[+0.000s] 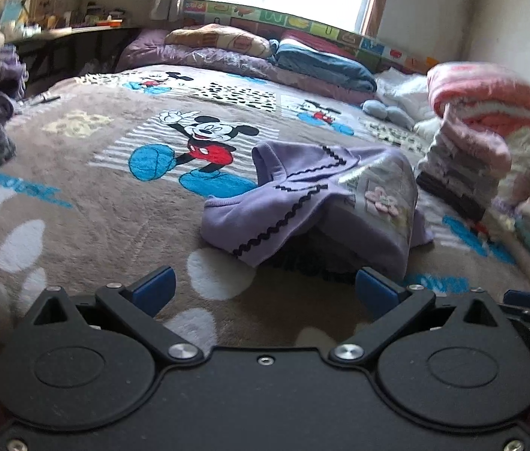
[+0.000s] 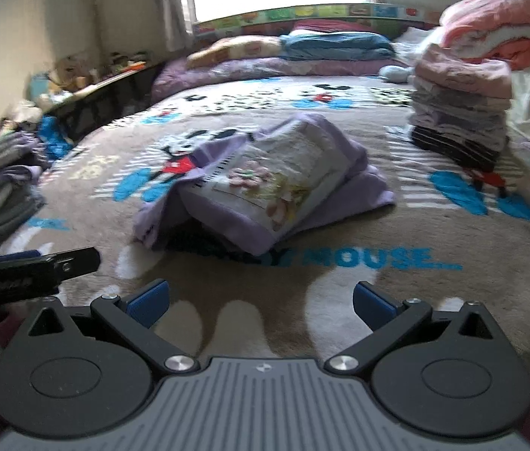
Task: Fold clothes
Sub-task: 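Move both grippers toward the crumpled lavender sweatshirt on the bed, then grasp the sweatshirt hem with the right gripper while the left gripper grasps another edge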
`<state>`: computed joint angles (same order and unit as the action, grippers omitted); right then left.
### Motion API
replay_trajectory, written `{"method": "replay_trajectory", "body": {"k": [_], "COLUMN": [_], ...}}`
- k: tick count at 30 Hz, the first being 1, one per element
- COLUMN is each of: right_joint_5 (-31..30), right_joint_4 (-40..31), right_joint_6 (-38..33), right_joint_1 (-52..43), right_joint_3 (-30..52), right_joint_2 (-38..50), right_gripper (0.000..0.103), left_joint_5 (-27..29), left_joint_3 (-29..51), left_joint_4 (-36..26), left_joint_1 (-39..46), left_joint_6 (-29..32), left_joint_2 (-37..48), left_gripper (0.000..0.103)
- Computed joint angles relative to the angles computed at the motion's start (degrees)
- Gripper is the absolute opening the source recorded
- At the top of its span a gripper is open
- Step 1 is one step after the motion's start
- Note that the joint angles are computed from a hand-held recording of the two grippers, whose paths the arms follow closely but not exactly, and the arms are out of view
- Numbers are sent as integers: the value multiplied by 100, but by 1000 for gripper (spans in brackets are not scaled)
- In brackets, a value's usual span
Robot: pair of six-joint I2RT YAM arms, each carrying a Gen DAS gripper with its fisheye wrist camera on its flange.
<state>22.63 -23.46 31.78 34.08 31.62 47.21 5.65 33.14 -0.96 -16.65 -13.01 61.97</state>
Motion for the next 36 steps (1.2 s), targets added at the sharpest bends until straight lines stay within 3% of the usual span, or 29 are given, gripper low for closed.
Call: {"method": "replay_trajectory", "body": {"k": [2,4,9,12,19,26,29,31,36], "right_joint_5": [-244,-329,-1312,-2085,-3303,-3866,-4059,-4153,-4025], "right_joint_4": [268,533,1238,1371,411,-52,-434,-745,-1866], "right_joint_6": [-253,-512,-1350,-1906,-3036,-3805,-4144,-4417,-5090], "right_joint_1": [-201,-341,-1151,-1709,-2589,-2976,-3071,-3086,-2945], "right_joint_3": [-46,-56,-24,248,1815,3267,4228,4926,7084], "right_joint_2": [25,94,397,721,2043,3397,4217,4779,6388], "right_gripper": [103,103,103,103,103,102,99,90,86], "left_joint_5": [195,409,1379,1866,2417,2688,2757,2941,3230], "left_joint_3": [-200,-151,576,580,1203,1910,2145,2267,2238], "left_joint_4": [576,718,-137,130,329,886,1228,1241,1713], "left_joint_1": [141,289,789,1072,1474,1686,1736,1774,1801], "left_joint_6": [-266,-332,-15,-221,-795,-1065,-1329,-1401,-1229], "left_joint_2": [84,298,1074,1330,2455,3513,4036,4322,4570], "left_gripper": [103,103,103,103,102,98,97,96,95]}}
